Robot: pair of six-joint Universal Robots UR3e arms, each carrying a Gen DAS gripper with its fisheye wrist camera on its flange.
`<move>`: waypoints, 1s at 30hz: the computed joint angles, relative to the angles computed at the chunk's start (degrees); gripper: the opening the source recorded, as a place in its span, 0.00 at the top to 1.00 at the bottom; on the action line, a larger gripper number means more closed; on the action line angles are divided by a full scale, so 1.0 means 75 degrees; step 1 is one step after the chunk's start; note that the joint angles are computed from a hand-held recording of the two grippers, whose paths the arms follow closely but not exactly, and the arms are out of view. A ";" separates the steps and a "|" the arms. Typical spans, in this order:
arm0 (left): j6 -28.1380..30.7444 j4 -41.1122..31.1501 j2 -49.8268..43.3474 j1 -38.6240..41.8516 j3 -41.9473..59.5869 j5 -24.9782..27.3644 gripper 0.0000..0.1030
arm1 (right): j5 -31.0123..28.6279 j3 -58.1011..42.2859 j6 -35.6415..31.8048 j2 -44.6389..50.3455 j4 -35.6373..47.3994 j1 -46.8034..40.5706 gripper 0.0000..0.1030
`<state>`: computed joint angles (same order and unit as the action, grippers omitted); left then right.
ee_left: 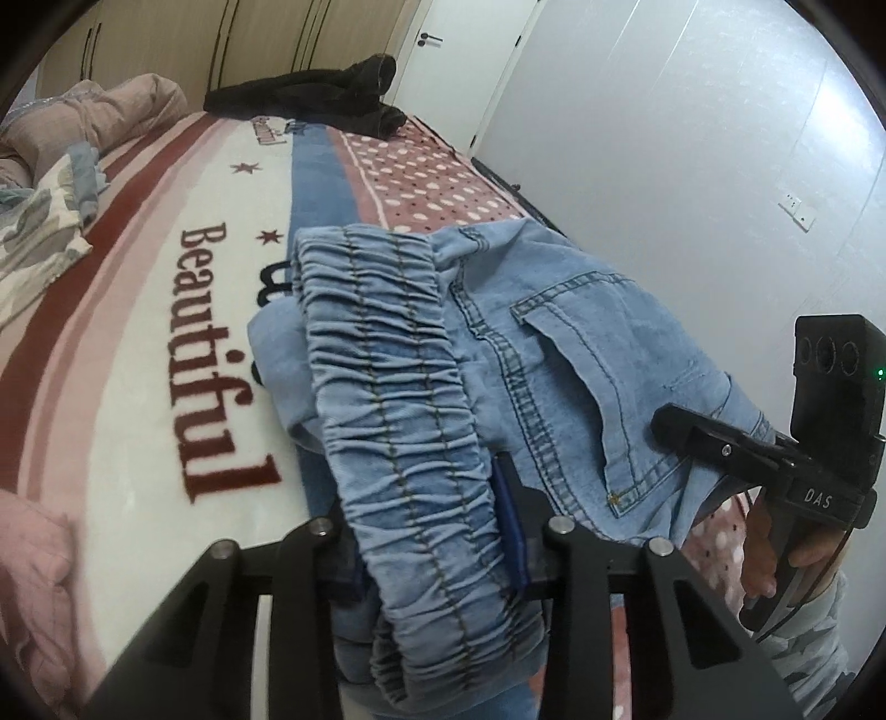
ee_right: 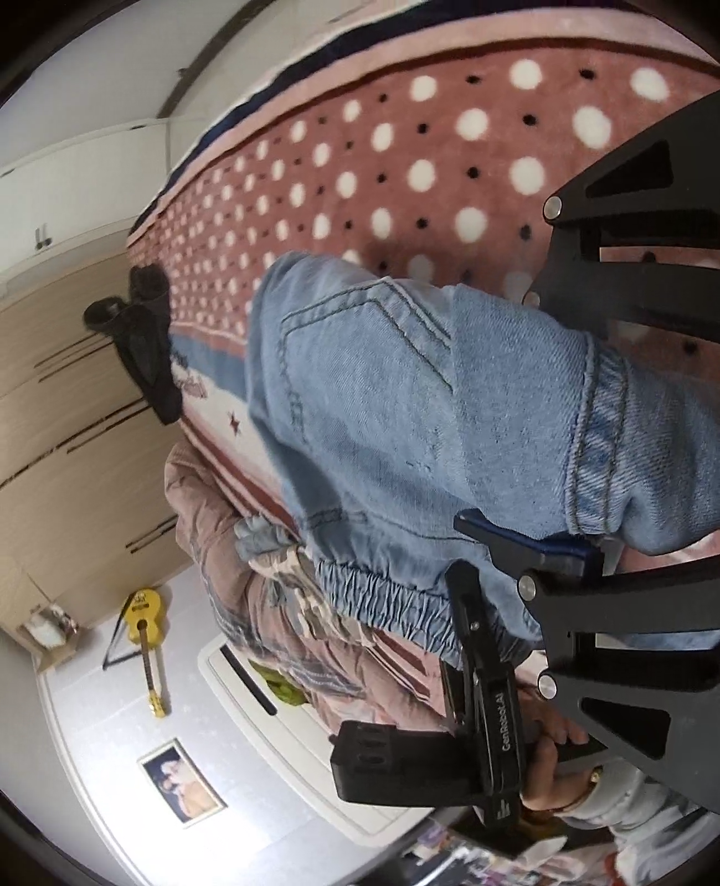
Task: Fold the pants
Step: 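Lift the folded jeans with both tools and carry them toward the pillow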
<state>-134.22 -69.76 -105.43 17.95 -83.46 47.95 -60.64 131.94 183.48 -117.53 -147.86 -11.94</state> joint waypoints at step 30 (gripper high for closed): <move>0.1274 -0.4077 -0.2103 0.0841 0.2455 -0.0347 0.63 | 0.0621 0.0373 0.0049 0.0494 0.0795 0.0265 0.59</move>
